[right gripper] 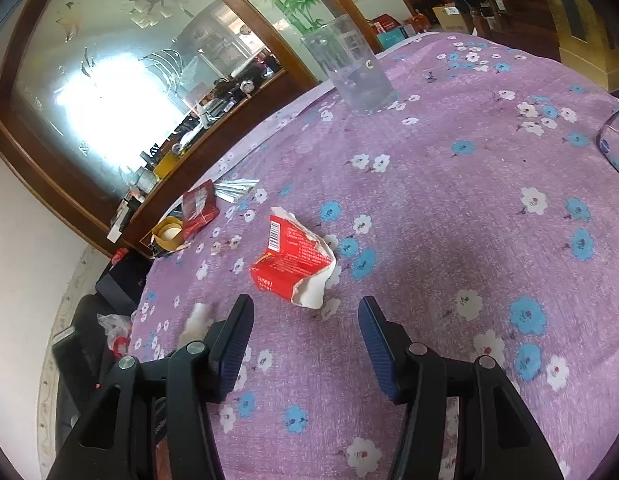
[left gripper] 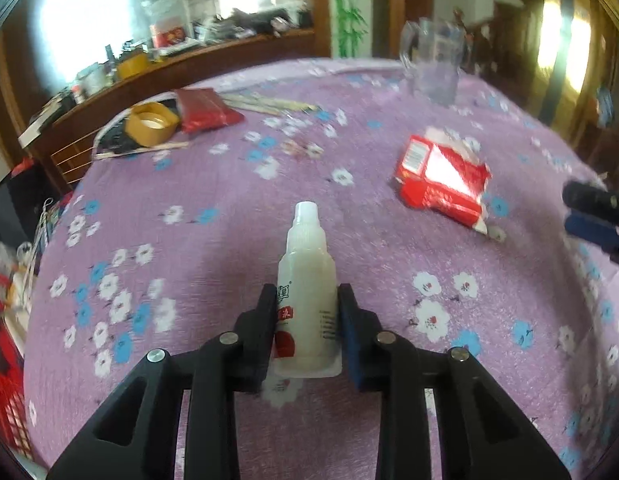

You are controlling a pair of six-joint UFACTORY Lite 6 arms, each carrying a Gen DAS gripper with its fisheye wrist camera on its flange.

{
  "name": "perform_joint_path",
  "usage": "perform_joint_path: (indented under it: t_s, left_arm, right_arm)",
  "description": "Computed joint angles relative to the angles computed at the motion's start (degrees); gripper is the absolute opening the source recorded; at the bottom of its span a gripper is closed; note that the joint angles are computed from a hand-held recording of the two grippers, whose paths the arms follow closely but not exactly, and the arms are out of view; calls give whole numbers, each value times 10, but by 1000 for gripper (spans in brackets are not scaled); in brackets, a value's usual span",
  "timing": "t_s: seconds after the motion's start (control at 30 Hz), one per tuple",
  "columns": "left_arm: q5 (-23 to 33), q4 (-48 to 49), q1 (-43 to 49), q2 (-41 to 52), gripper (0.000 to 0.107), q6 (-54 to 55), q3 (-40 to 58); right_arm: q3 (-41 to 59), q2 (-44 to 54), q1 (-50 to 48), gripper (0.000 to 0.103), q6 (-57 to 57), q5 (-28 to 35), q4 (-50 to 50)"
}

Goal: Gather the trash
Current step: 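Grasp the white plastic bottle with the left tool while the right tool moves to the red box, then grasp and lift the red cigarette box with the right tool while the left tool holds the bottle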

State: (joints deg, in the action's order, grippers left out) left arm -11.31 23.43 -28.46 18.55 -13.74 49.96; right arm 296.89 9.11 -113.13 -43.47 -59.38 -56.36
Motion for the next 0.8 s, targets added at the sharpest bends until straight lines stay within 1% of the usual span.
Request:
perform_joint_path:
  t_s: [0.1,0.17,0.23,0.27,0.33,0.4,0.47,0.57,0.6,0.63,0.7,0.73,0.77,0.8]
  left_arm:
    - [-31,-51,18,-16,29,36,-17]
    - [-46,-50,31,-22,29,28,-20]
    - [-53,-2,47,-22,29,-20,-16]
    - [-57,13,54,-23,29,-35,-16]
    - [-60,44,64,-21,29,-60,-12]
    - [-60,58,69,-15,29,-68,-6]
    - [-61,88,76,-12,29,-97,-2]
    - [-63,129,82,-10,29,-137,0]
    - [-62,136,83,-9,29,-145,2]
    - [-63,142,84,-9,29,-150,1]
    - [-65,142,86,-12,29,-150,-1]
    - [-65,129,86,-14,29,-138,-3]
    - [-66,111,84,-17,29,-120,-6]
    - [-69,103,85,-20,29,-111,-10]
  right_arm:
    - [-28,12,4,59,-57,-11,40]
    - [-67,9,-1,59,-130,-43,68]
    - [-102,3,-27,59,-207,-79,93]
    - [-110,1,-50,59,-242,-74,105]
    - [-118,-15,-122,59,-317,-25,127]
    - [-128,-42,-178,59,-365,4,138]
    - [-143,-84,-246,59,-430,63,163]
    - [-165,-135,-306,56,-489,138,200]
    - [-181,-157,-312,55,-506,141,206]
    - [-206,-185,-313,50,-525,123,210]
    - [-238,-224,-317,32,-557,114,230]
    - [-251,-239,-316,18,-566,104,237]
    - [-259,-247,-310,11,-565,92,236]
    - [-263,-251,-303,8,-562,85,233]
